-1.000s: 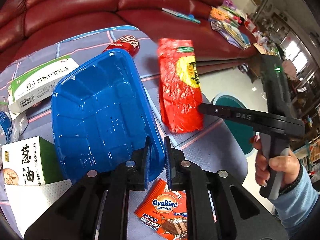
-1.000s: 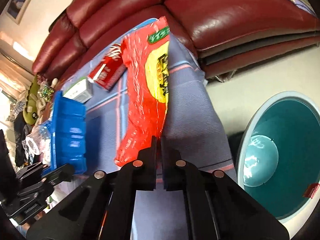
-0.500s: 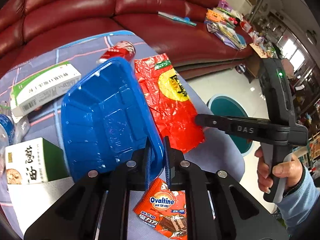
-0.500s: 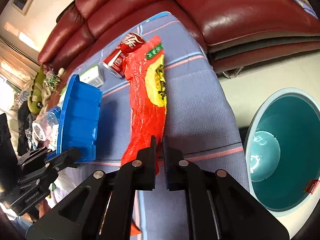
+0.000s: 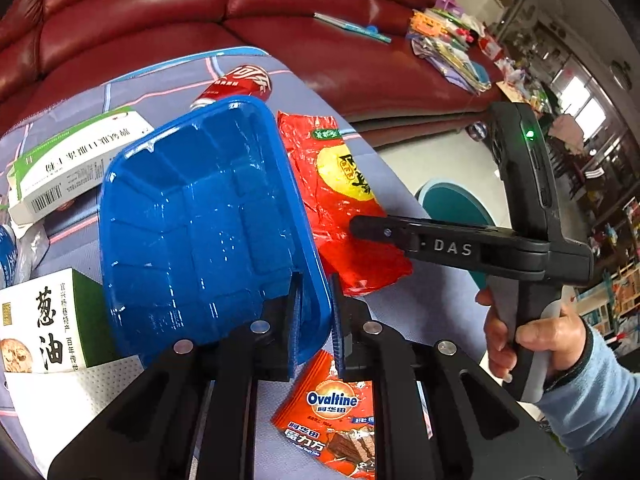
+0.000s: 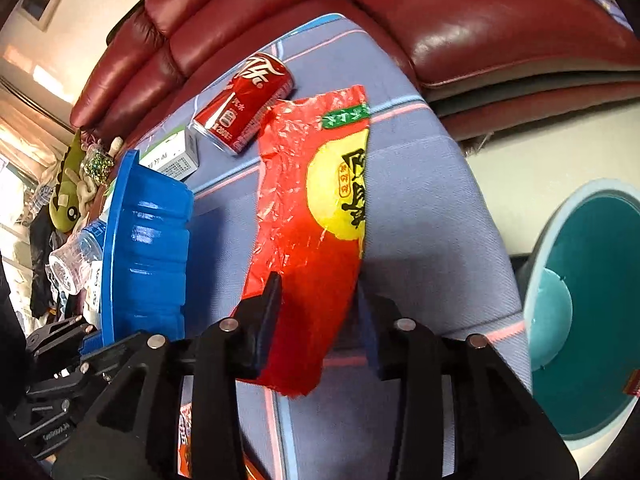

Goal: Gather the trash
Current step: 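Carry the red bag and blue tray over the teal bin and open both tools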

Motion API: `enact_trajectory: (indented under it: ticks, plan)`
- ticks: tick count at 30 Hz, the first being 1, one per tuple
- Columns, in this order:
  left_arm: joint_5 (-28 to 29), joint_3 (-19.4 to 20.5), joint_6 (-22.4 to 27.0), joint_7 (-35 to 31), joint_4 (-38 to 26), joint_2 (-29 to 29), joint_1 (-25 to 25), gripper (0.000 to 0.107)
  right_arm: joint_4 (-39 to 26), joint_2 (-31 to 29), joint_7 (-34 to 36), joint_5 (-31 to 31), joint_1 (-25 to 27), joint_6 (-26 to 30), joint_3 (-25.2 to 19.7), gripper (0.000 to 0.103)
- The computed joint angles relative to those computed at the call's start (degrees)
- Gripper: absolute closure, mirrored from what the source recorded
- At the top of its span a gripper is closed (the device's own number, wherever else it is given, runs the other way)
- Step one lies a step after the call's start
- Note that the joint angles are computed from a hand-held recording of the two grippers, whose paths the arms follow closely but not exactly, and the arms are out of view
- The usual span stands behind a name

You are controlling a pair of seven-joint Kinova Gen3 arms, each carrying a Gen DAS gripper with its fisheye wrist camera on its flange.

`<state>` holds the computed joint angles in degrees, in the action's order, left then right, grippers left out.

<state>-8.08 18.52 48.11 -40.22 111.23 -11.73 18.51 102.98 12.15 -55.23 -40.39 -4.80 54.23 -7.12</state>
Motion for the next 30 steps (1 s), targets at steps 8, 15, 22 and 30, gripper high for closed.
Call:
enact_trajectory:
  ticks: [8,15,22,30]
  plan:
    - [-3.62,2.32,2.81,4.59,-2.25,-0.15,0.23,0.095,0.80,-4.73,4.42,-3.84,1.81,2.70,1.21,0.100]
    - [-5.22,4.14,3.62,3.42,-8.02,2.16,2.89,0.096,1.42,-11.04,6.12,-4.30,6.55,5.80,7.75,0.100]
    - [-10.24,5.83,4.46,2.02,-19.14,11.06,9.98,0.096,1.87,-14.65,9.54,-4.16,13.69,8.52,15.42,0.100]
    - [-5.09,4.41,3.85,-9.28,-34.17,27.00,16.11,0.096,3.08,-14.64,10.31,0.97,20.71,6.01,18.82,0.100]
